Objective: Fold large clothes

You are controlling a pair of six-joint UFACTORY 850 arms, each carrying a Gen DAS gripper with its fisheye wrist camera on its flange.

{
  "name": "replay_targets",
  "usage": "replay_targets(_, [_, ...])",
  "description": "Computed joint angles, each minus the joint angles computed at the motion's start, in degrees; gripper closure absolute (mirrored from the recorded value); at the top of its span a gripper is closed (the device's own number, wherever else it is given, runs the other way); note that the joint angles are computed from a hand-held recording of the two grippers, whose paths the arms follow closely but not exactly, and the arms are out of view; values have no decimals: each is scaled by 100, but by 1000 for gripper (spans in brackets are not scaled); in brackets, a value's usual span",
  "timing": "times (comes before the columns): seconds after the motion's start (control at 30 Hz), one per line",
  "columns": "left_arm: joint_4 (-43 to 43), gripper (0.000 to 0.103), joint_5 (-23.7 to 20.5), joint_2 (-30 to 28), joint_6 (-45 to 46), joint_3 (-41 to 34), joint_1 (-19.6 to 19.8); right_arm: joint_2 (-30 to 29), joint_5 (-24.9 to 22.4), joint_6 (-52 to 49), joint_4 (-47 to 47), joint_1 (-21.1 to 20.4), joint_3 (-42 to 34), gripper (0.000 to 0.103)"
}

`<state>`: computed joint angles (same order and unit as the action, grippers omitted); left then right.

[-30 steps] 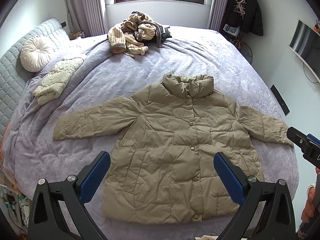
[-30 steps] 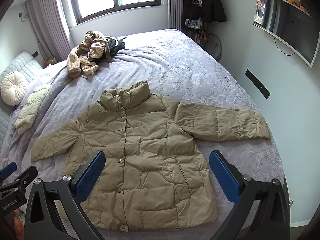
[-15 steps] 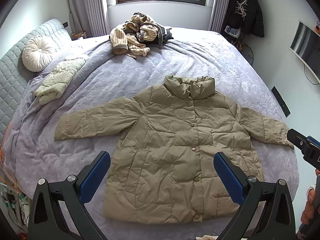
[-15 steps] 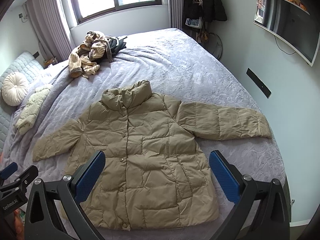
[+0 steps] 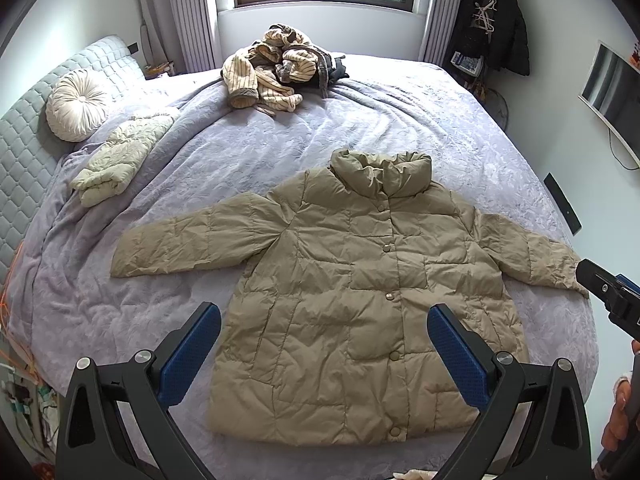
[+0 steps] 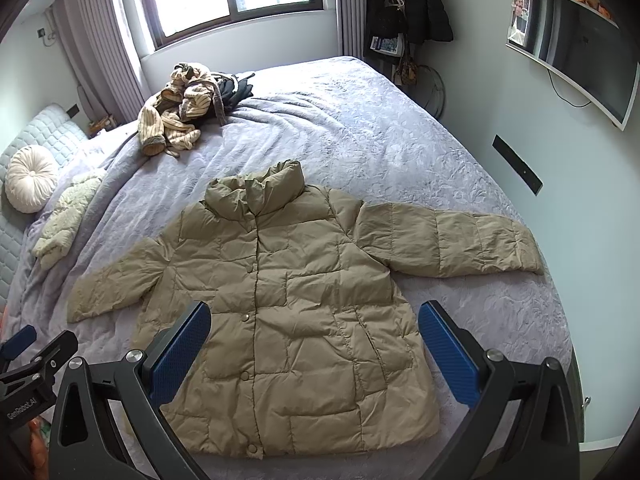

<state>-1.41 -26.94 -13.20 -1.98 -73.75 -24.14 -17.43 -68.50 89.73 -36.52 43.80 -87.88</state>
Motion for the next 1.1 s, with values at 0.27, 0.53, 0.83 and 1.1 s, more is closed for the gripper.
replay_targets(0.27, [-57,0,15,44,79,59,56,12,10,0,-1,5,18,0])
replay_targets(0.53, [-62,0,15,44,89,59,54,36,44,15,11,-2,60,0])
replay_targets(0.83, [-58,0,7,46,80,57,54,6,31,-4,55,1,14,0])
replay_targets(1.1, [-74,0,22,72,108,100,74,15,47,-7,71,-6,20,0])
